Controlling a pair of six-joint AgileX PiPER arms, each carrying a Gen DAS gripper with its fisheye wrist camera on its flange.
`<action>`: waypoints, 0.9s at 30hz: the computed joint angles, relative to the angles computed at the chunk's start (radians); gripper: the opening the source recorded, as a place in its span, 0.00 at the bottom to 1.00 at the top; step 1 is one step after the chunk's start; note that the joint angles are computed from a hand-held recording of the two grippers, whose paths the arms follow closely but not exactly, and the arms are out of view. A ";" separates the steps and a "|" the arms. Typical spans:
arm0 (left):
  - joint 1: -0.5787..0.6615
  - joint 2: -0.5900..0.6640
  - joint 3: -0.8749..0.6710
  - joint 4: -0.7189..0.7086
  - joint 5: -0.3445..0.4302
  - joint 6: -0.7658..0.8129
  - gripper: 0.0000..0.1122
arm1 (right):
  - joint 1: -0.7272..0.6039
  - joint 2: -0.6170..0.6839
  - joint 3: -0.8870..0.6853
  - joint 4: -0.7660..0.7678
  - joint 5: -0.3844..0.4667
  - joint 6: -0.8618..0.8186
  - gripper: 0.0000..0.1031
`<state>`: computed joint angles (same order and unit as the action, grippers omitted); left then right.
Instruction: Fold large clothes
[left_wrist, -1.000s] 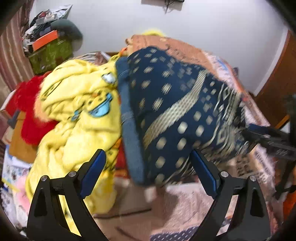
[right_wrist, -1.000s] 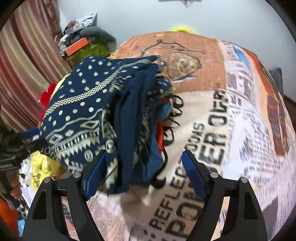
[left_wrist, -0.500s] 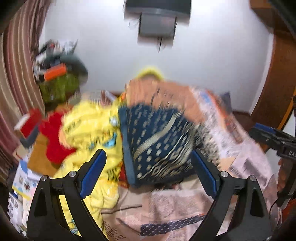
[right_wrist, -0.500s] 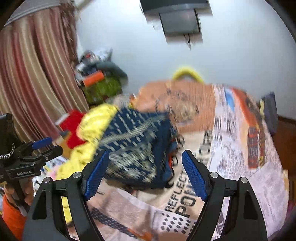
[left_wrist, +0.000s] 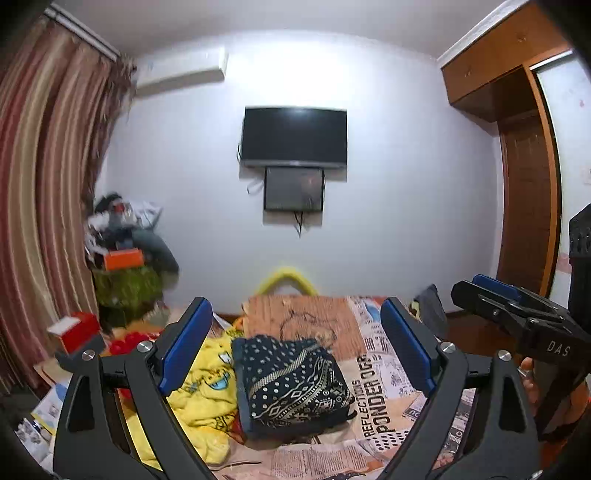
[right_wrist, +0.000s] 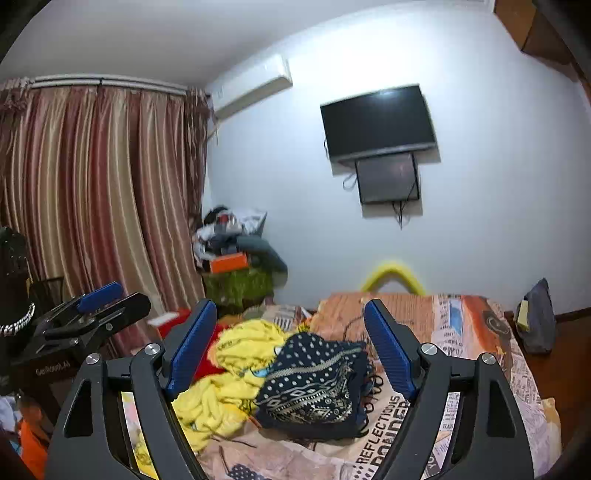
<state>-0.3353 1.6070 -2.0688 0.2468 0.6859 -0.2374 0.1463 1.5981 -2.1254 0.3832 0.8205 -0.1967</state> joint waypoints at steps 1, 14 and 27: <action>-0.016 -0.023 0.034 0.040 -0.017 -0.031 0.83 | 0.010 -0.026 0.038 -0.012 -0.026 0.006 0.79; -0.065 -0.093 0.181 0.183 -0.023 -0.189 0.91 | 0.057 -0.109 0.195 -0.205 -0.144 0.113 1.00; -0.072 -0.105 0.228 0.207 -0.028 -0.208 0.91 | 0.069 -0.128 0.227 -0.244 -0.144 0.135 1.00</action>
<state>-0.4075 1.5022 -1.8407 0.4542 0.6581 -0.4456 0.2153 1.4699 -1.8982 0.1391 0.6765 -0.0615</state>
